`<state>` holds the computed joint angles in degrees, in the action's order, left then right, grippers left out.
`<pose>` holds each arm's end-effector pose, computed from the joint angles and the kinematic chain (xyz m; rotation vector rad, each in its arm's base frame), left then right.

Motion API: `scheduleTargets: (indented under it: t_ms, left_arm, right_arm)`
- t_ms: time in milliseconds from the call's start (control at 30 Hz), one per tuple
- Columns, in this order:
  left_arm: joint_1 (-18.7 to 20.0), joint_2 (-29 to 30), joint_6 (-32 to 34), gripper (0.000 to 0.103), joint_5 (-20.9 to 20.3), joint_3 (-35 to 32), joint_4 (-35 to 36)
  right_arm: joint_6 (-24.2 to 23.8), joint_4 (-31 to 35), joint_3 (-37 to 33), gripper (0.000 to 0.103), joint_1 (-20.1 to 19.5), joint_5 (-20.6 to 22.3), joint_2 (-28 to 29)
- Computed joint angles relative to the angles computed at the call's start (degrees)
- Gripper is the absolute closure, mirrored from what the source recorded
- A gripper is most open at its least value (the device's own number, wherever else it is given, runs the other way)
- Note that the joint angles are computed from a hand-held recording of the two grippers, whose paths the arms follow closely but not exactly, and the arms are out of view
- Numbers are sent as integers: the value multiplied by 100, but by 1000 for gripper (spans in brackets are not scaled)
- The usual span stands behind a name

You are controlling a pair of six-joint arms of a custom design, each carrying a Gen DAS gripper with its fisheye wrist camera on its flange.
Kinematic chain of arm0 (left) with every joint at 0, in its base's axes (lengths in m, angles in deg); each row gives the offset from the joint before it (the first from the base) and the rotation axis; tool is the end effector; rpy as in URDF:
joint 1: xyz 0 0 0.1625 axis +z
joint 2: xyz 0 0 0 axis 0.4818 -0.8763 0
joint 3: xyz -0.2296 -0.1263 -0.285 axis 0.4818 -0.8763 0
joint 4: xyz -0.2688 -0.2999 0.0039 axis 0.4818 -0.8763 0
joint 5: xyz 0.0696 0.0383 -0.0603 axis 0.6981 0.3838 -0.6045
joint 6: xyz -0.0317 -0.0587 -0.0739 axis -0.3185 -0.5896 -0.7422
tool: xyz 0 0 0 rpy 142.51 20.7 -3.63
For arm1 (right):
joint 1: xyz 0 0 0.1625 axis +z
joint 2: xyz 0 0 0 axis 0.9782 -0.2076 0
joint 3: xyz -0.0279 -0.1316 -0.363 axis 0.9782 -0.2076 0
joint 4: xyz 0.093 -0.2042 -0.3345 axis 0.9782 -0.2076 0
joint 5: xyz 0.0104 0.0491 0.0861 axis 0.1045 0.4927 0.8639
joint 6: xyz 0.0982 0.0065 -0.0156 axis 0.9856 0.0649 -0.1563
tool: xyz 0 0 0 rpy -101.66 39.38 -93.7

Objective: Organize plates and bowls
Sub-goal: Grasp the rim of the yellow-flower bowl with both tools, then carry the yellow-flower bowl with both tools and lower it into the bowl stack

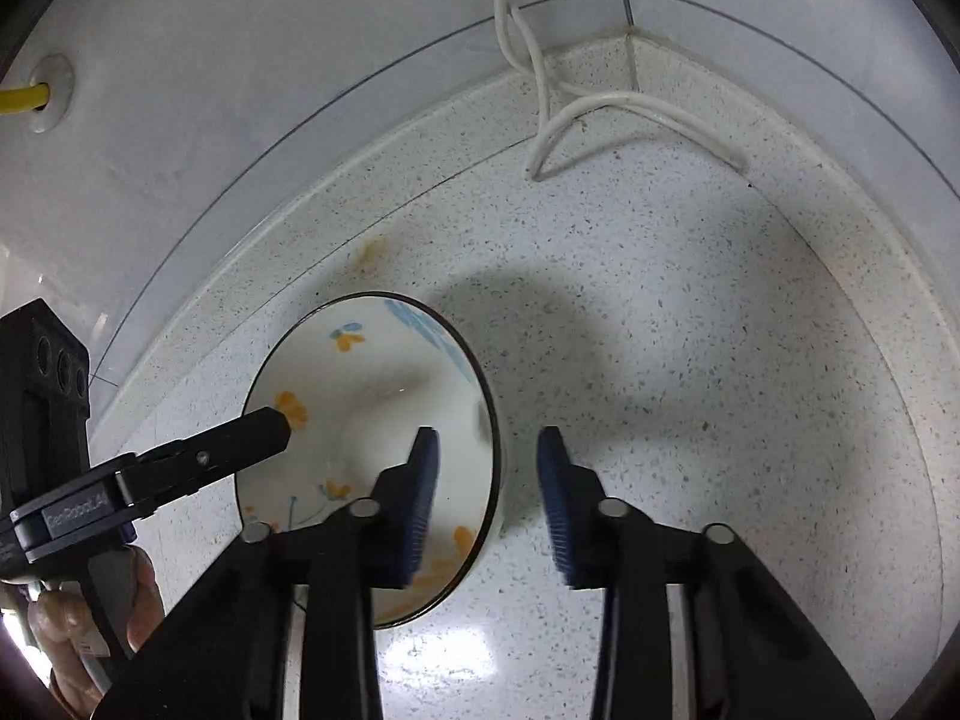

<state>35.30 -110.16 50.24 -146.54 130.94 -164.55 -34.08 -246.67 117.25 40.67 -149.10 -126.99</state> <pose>-0.1387 -0.6389 0.2799 0.4756 2.9021 -0.1128 0.3287 -0.4590 0.1457 -0.2783 -2.5473 0.8226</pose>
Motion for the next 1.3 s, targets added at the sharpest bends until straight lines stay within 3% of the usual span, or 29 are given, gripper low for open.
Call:
scheduleTargets:
  t_ms: [167, 400, 467, 567, 767, 1000, 1300]
  left_arm:
    - [-10, 93, 33, 69, -102, -92, 215]
    - [-77, 140, -65, 73, -49, -94, 364]
    - [-86, 152, 27, 86, -126, -96, 358]
    - [-191, 93, 49, 87, 68, 3, 380]
    - [-134, -131, -327, 87, -103, 78, 676]
    - [-254, -810, -598, 87, -152, 278, 1069]
    - [-747, -2410, -996, 87, -250, 383, 2084]
  right_arm:
    - [-105, -127, 62, 86, -96, 146, -18]
    - [-97, -128, 74, 87, -160, 253, -37]
    - [-75, -83, 60, 87, -166, 266, -37]
    - [-64, -18, 1, 91, -156, 240, 4]
    - [145, 319, -111, 92, -65, 226, 54]
    - [493, 849, -371, 92, 388, 210, 156]
    - [1340, 2144, -1120, 91, 1739, -178, 323]
